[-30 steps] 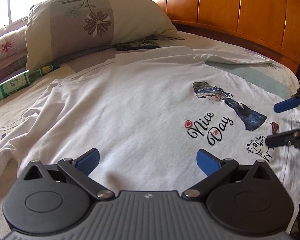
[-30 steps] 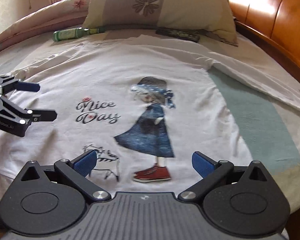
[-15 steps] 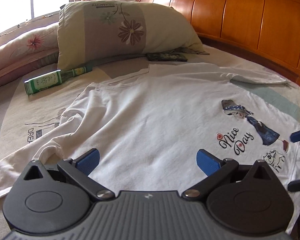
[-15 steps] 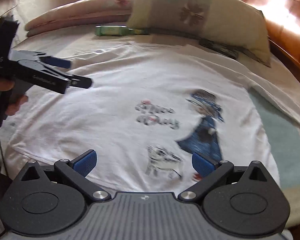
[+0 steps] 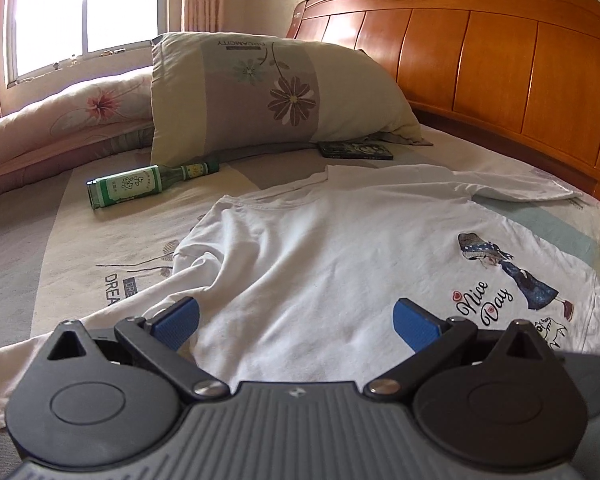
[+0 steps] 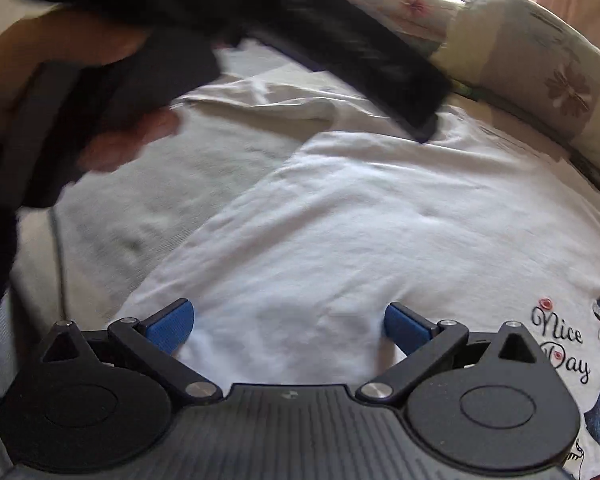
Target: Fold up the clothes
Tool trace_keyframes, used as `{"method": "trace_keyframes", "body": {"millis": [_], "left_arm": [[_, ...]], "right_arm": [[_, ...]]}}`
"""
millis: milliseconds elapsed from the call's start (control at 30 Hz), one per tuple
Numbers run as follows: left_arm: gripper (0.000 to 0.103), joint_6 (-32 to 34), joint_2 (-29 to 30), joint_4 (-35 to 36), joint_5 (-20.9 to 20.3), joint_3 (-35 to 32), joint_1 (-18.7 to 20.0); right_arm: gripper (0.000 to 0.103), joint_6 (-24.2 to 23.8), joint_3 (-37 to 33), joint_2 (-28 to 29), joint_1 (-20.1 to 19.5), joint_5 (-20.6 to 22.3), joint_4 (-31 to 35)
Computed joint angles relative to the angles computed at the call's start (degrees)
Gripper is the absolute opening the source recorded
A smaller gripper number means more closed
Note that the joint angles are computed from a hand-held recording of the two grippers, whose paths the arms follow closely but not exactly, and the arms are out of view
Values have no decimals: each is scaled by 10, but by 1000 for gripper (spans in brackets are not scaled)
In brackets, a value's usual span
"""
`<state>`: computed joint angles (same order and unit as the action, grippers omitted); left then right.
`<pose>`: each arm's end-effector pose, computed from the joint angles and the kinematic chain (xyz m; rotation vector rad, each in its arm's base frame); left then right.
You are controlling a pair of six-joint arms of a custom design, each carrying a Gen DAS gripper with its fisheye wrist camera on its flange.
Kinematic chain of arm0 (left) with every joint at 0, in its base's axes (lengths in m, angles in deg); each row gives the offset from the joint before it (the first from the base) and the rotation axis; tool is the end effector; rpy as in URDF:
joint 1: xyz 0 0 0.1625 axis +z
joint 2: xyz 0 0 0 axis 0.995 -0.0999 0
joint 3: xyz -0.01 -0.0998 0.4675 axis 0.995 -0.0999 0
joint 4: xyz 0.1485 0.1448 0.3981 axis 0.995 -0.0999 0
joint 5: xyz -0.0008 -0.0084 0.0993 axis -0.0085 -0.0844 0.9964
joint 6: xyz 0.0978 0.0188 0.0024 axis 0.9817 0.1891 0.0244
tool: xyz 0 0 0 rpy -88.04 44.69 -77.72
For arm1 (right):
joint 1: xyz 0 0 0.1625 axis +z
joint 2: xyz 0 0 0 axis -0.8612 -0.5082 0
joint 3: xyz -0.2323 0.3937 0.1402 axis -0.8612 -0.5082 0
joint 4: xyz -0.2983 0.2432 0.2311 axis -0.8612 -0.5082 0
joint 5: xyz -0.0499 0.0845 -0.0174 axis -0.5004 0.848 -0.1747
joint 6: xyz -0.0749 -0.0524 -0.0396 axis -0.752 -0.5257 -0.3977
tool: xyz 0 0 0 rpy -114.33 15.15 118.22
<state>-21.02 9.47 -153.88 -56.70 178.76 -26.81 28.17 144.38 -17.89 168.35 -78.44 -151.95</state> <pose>-0.0324 -0.4405 0.2271 0.5040 2.1310 -1.1251 0.2632 -0.4225 -0.0587 1.7004 -2.2776 0.2661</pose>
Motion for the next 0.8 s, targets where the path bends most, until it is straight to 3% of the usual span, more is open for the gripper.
{"method": "trace_keyframes", "body": {"millis": [100,167,233,300,400,433,500,567,700,800], "left_arm": [[102,0,1,-4,0,1,-2],[102,3,2,-4,2,3,-5],[102,4,0,-4,6,6,-11],[102,7,-3,-6,9,11,-18],[102,15,-16,-10,-7,20,-20],[102,17,-20,-10,-14,23,-20],[102,16,-30,-12,-38,26,-13],[102,-1,-43,16,-93,22,9],[102,-57,-63,125,-206,-5,67],[102,-104,-54,182,-176,-21,84]], "right_arm": [[103,-51,29,-21,6,14,21],[103,-52,34,-28,5,29,13],[103,-36,25,-10,11,22,-40],[103,-16,7,3,14,8,-51],[103,4,-11,10,18,-16,5],[103,2,-3,2,15,2,16],[103,11,1,-21,10,28,55],[103,50,-5,-45,-2,52,108],[103,95,7,-69,-17,30,66],[103,108,23,-94,-32,24,39]]}}
